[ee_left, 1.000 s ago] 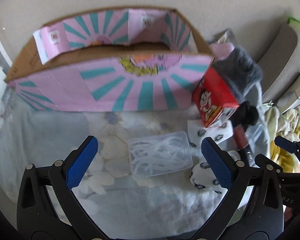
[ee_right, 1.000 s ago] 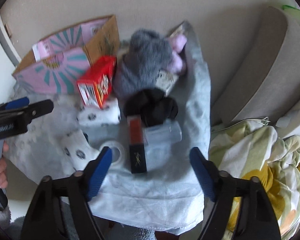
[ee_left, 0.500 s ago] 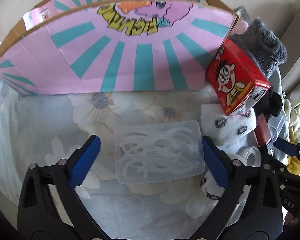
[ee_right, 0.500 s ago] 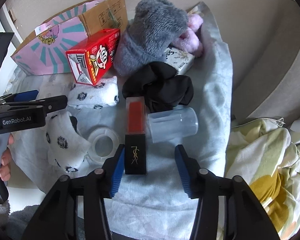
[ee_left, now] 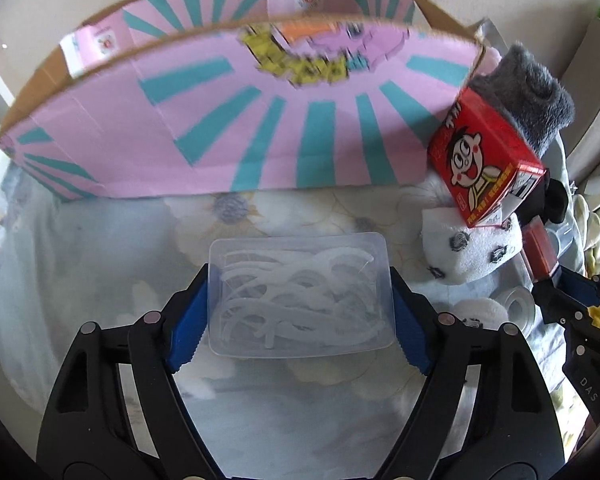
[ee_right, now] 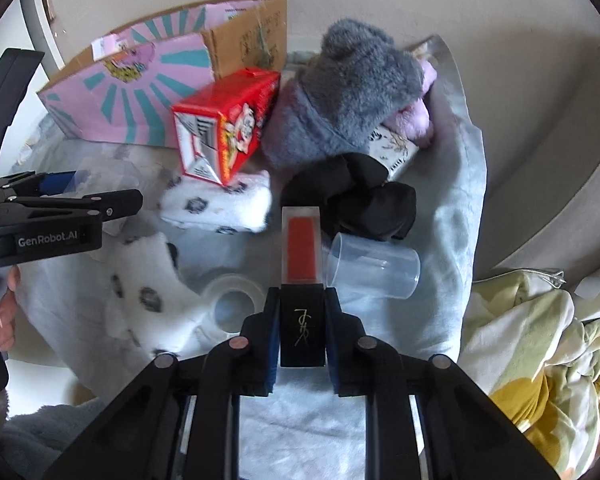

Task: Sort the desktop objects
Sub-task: 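Grasp the clear floss-pick case with the left tool while the right tool grasps the red lipstick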

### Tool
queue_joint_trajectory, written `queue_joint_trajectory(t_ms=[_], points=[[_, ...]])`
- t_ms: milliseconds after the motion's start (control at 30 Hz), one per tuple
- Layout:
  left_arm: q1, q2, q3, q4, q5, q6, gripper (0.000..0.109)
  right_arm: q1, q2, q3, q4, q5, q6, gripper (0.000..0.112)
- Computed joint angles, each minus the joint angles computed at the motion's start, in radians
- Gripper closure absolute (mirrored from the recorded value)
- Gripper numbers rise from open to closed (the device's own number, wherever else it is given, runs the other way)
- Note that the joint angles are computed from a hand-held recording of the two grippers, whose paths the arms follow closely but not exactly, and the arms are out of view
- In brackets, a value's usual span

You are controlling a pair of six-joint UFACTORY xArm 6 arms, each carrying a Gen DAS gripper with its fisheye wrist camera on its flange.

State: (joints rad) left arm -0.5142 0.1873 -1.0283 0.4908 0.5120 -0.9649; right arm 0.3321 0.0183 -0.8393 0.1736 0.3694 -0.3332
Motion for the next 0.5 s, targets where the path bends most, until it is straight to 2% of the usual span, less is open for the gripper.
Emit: queue_joint_trajectory(t_ms=[233,267,333,433,500], points=[[-0.001,-0.082,-0.029,0.037,0.109,0.014,0.030,0.011,-0.056,-0.006,0.036,0.051,0.001,0.094],[-0.006,-0.074,-0.051,0.041,0.122,0.014,0.030,0.014,-0.023,-0.014,0.053,0.021,-0.011,0.094],[-0.006,-0.094,-0.061,0.051,0.139,0.024,0.030,0.023,-0.010,-0.049,0.039,0.035,0.012,0.094],[0.008,-0.131,-0.052,0.047,0.134,0.051,0.030,0.030,-0.027,-0.058,0.019,0.045,0.047,0.094],[0.063,-0.129,-0.066,0.013,0.105,0.128,0.030,0.034,-0.032,-0.077,0.020,0.059,0.065,0.094]])
